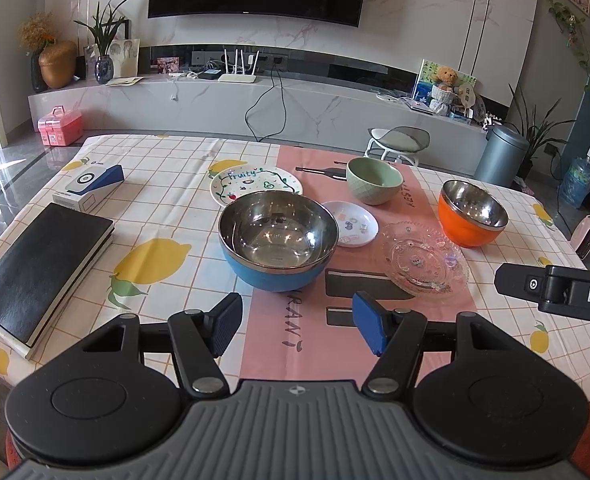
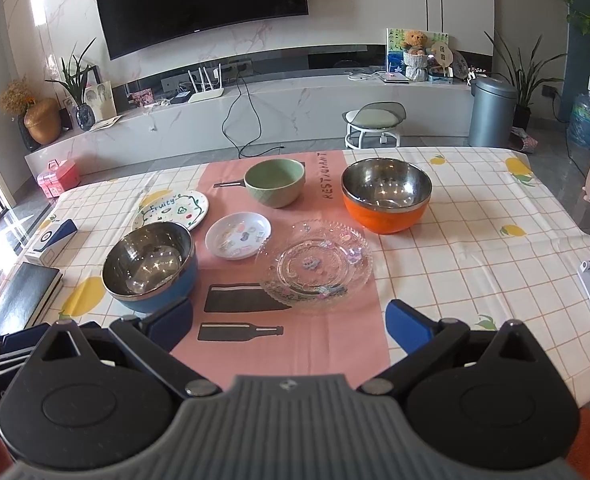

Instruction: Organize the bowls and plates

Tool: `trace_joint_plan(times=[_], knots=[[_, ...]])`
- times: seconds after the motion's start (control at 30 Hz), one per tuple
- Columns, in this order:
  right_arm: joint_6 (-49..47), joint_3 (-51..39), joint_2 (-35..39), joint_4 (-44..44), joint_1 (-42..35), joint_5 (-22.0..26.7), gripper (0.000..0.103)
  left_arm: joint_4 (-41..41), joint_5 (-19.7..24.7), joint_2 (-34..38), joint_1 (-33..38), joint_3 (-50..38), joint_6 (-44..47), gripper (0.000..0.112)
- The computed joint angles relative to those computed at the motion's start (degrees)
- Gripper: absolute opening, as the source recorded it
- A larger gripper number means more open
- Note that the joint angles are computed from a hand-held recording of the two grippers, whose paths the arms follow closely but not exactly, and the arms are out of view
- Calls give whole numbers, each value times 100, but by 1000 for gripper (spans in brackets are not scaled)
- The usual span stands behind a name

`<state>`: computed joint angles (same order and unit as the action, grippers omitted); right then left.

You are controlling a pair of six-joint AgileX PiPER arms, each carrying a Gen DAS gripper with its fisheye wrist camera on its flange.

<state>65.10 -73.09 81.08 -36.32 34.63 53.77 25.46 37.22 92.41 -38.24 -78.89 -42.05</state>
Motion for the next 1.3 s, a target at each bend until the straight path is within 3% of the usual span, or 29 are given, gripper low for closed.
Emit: trace_joint_plan(times=[0.97,1.3], knots=[[-190,-80,103,187,-45,-37,101,-30,-25,5,22,72,23,75],[-484,-172,266,392,-149,-135,101,-490,-6,72,192,-59,491,75]])
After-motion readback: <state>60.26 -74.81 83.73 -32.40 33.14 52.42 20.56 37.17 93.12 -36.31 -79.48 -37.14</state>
